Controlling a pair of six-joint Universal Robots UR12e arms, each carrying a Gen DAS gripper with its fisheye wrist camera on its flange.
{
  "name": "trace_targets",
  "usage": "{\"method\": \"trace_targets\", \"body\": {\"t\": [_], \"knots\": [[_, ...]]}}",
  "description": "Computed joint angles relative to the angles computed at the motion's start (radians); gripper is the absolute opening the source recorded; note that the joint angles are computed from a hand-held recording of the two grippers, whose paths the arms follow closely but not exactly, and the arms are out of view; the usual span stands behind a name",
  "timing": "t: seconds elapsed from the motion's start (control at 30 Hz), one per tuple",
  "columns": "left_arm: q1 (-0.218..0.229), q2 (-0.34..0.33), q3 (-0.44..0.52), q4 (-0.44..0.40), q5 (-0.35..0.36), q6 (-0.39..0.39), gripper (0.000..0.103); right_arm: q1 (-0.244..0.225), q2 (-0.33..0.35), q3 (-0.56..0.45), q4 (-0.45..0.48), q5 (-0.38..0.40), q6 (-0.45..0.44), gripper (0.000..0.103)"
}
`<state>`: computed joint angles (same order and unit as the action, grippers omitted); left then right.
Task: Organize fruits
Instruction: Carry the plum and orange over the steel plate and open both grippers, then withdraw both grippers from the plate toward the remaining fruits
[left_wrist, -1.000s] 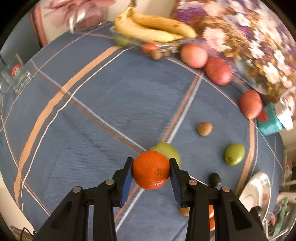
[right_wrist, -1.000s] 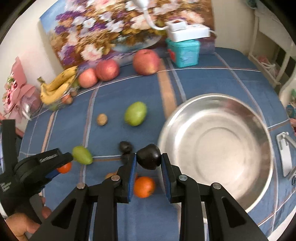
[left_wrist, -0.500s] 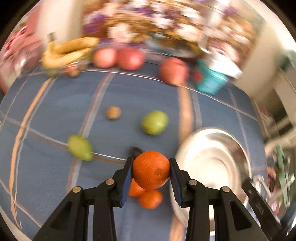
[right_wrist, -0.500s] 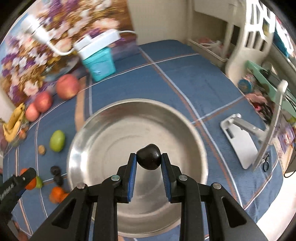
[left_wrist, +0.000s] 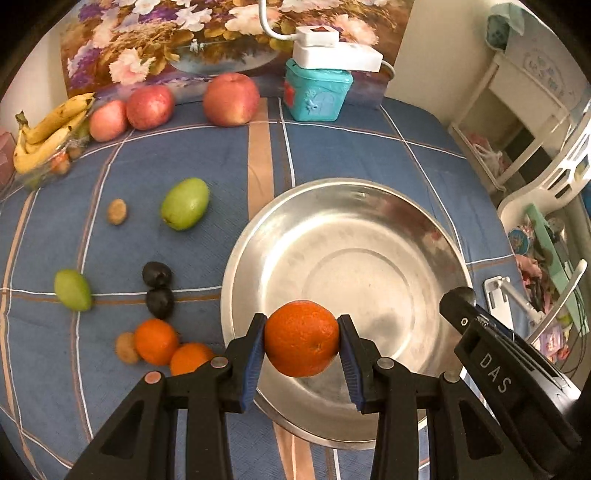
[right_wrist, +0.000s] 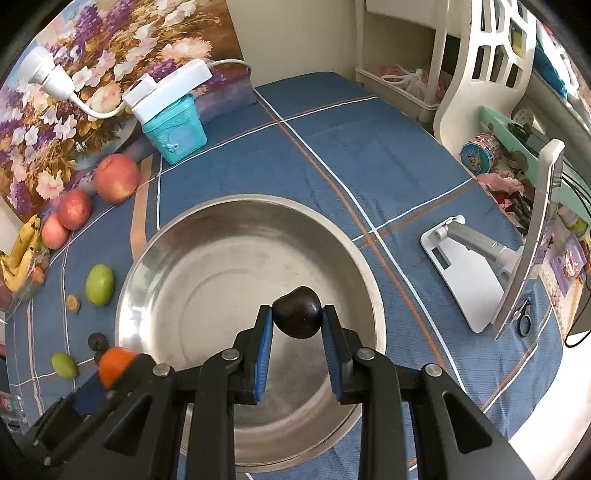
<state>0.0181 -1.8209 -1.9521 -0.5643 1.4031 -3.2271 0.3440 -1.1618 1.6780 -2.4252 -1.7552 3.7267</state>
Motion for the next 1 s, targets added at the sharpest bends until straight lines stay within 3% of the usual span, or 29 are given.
{"method": "trace_targets", "body": {"t": [0.2, 0.37, 0.67, 1.0], "knots": [[0.004, 0.000, 0.001, -0.010, -0.007, 0.003, 0.042, 0.001, 0.000, -0.003, 0.006, -0.002, -0.003, 0.028], [0.009, 0.003, -0.002, -0.005, -0.022, 0.002, 0.047, 0.001, -0.004, -0.001, 0.003, -0.012, -0.005, 0.036], [0.019, 0.012, -0.005, -0.013, -0.029, -0.010, 0.047, 0.004, -0.008, 0.001, 0.004, -0.012, -0.015, 0.036], [0.084, 0.037, -0.021, -0.025, -0.004, -0.084, 0.047, 0.019, 0.000, -0.012, 0.028, -0.017, -0.048, 0.036]]}}
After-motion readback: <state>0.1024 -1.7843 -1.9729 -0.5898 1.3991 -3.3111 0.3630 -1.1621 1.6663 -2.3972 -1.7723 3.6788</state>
